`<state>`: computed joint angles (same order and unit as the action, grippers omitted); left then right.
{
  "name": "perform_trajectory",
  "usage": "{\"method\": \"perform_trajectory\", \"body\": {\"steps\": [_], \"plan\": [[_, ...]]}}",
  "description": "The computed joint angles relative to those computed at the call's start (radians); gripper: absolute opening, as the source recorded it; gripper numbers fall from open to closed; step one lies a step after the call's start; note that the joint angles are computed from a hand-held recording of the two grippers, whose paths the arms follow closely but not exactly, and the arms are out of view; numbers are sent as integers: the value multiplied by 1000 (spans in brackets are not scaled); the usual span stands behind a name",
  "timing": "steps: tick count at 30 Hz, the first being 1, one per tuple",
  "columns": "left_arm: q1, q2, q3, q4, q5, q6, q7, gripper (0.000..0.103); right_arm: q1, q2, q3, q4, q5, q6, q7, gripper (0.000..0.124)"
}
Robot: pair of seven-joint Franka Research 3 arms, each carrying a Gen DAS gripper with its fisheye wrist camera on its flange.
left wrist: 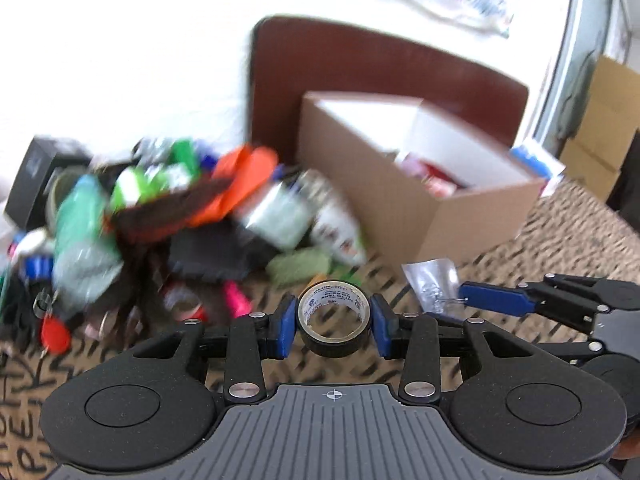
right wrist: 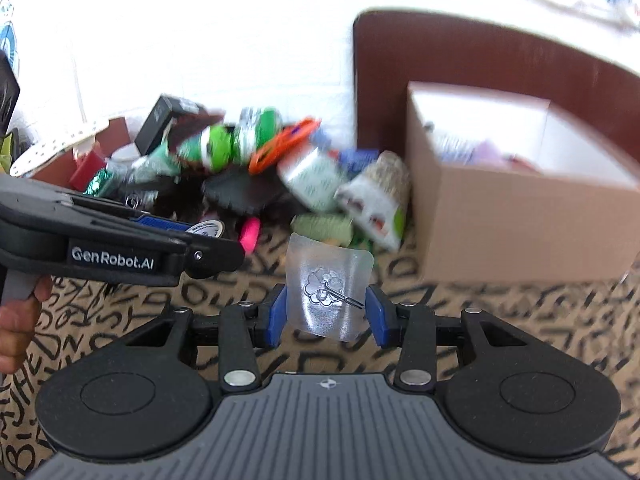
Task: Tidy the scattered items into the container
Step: 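Carry the bag and tape roll into the box and open both tools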
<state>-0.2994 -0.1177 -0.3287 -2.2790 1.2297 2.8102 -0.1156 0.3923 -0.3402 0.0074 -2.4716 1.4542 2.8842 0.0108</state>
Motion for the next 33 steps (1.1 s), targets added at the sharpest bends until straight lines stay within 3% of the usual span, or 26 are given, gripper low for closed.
{"method": "perform_trajectory", "body": {"steps": [5, 11, 20, 24, 30, 33], "plan": [[-15, 57, -1, 126, -9, -5, 38, 39, -24, -15, -28, 48, 37, 6, -52, 47], [-68, 192, 22, 338, -59, -59, 172, 39, -67, 24, -36, 151, 123, 52, -169, 47], [-168, 459, 99, 680, -217, -112, 381, 39, -142, 225, -16, 362, 135, 122, -224, 47], [-188, 562, 125, 798, -316, -129, 482, 39, -171, 326, -5, 442, 76, 143, -188, 47], [-226, 681, 180, 940, -423, -167, 586, 40, -223, 469, 24, 544, -123, 141, 14, 48], [-246, 700, 227, 952, -448, -129, 562, 68, -253, 524, 56, 600, -136, 150, 36, 59]]}}
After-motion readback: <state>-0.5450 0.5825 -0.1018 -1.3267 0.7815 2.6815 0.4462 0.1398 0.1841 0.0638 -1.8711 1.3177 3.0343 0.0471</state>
